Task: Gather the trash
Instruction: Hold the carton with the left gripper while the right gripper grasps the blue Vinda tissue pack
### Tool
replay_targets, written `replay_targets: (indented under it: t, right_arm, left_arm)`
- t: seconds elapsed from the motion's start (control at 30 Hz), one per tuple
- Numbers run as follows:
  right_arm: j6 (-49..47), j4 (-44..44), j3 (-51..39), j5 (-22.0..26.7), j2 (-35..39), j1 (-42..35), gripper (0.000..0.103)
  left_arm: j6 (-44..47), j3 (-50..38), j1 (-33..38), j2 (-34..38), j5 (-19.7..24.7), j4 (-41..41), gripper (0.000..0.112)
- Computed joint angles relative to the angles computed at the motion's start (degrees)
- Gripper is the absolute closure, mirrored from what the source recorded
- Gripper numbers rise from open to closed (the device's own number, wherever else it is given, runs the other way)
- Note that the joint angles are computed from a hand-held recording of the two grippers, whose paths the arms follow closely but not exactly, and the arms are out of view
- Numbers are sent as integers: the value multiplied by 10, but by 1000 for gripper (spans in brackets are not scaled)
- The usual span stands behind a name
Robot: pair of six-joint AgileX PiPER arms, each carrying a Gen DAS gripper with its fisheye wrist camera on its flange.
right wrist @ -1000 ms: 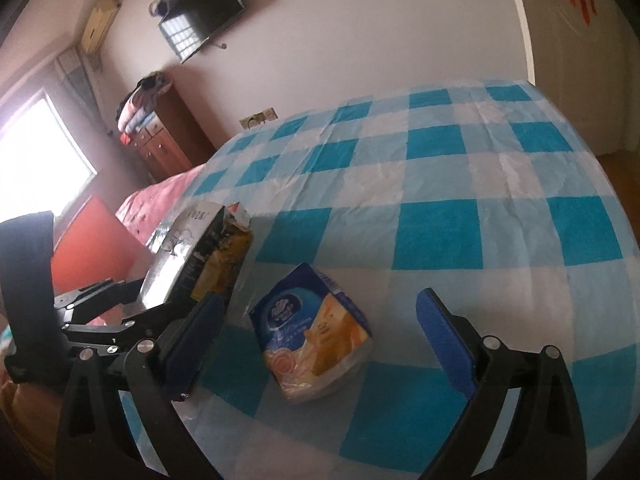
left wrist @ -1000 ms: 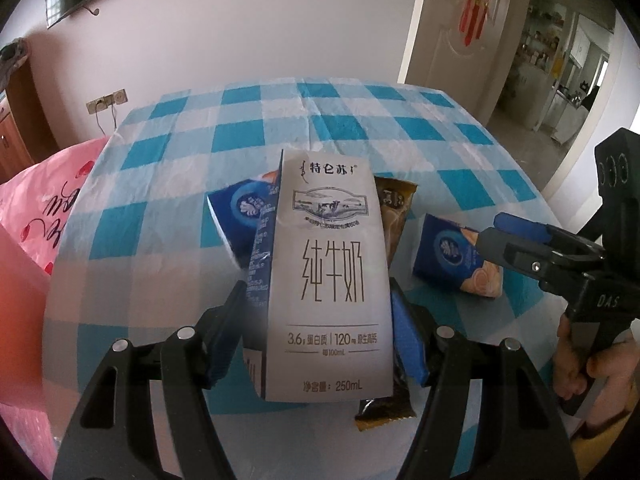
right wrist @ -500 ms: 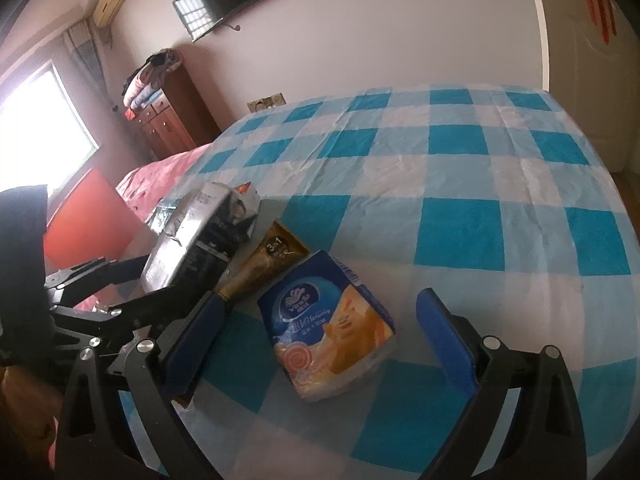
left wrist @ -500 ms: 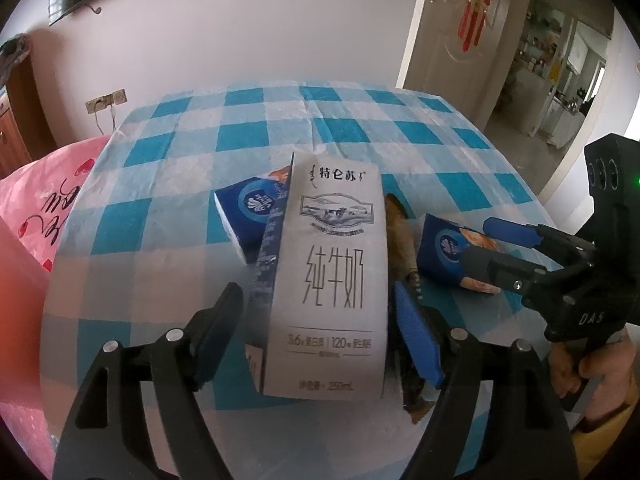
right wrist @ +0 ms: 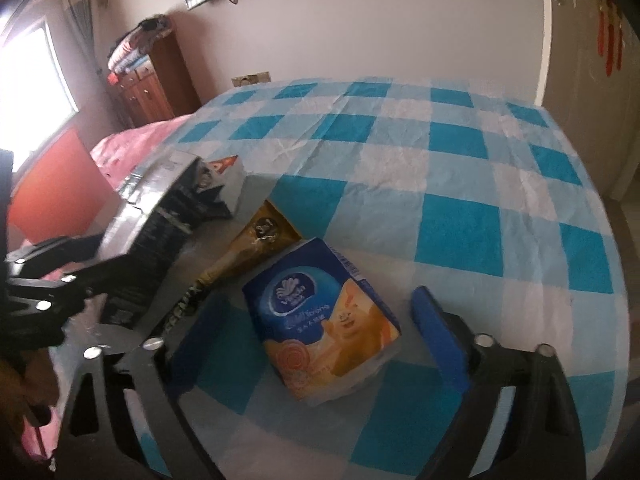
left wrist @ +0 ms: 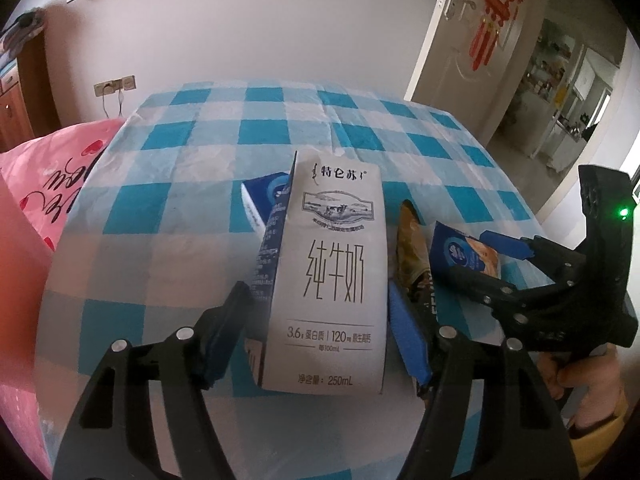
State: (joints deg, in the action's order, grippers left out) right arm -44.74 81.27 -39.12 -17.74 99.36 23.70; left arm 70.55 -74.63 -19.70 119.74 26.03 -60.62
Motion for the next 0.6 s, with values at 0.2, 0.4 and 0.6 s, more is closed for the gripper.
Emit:
replay_targets:
  t: [0.2,0.4,0.6]
  right_arm:
    - [-68,70,-11,-24,7,9,32]
    - [-121,115,-23,-41,14,22,42]
    - [-124,119,-21,-66,10,42,60]
  left_arm:
    - [50,24,22,-24,22,-45,43]
    - [93,46,49,-43,51,-78,44]
    - [119,59,79,-48,83,-95,44]
